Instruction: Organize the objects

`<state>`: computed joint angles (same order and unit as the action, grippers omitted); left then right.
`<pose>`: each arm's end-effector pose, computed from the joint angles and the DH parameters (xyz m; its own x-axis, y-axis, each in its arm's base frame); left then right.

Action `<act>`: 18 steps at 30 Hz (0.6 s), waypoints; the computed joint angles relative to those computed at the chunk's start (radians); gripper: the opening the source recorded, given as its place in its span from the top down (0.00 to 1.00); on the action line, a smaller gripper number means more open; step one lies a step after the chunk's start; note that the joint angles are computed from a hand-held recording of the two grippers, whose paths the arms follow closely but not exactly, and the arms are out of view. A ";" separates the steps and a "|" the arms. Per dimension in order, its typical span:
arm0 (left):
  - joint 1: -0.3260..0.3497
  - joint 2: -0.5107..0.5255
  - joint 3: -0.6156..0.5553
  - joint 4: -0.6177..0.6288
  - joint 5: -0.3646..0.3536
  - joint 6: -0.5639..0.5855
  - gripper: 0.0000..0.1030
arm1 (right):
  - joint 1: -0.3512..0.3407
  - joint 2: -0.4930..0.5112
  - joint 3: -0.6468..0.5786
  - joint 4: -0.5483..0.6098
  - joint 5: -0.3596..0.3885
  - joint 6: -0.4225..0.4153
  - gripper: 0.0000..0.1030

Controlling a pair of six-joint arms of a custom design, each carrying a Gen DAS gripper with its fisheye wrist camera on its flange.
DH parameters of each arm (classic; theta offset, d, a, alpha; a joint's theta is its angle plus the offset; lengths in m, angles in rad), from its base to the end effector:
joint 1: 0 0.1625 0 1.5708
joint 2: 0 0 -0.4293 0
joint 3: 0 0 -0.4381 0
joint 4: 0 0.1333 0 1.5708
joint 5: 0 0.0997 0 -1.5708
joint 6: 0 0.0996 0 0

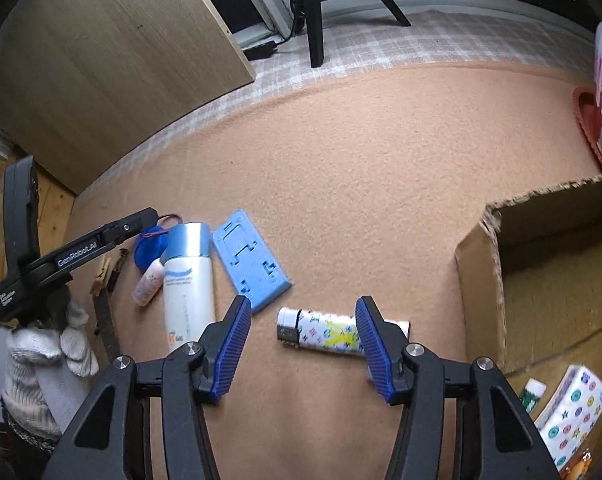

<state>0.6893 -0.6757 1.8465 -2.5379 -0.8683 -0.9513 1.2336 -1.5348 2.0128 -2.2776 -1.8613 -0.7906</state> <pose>-0.3279 -0.5264 -0.0671 -0.8386 -0.1169 -0.5321 0.1257 0.9089 -0.3977 -0.0742 -0.5284 0.3197 -0.8499 -0.3872 0.3574 -0.4007 0.9154 0.0387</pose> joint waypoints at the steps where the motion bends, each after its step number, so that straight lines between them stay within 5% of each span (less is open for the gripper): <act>1: 0.007 0.008 -0.008 0.003 -0.005 0.004 0.54 | -0.001 0.009 -0.006 0.005 0.000 0.007 0.54; 3: 0.017 0.017 -0.018 0.012 -0.013 0.007 0.63 | 0.001 0.029 -0.019 0.015 -0.002 0.019 0.55; 8: 0.008 0.036 -0.024 0.020 0.012 0.042 0.68 | 0.015 0.066 -0.018 -0.004 -0.049 0.022 0.60; 18: -0.058 0.049 0.017 0.044 -0.003 0.105 0.81 | -0.007 -0.017 0.067 -0.033 -0.078 -0.062 0.66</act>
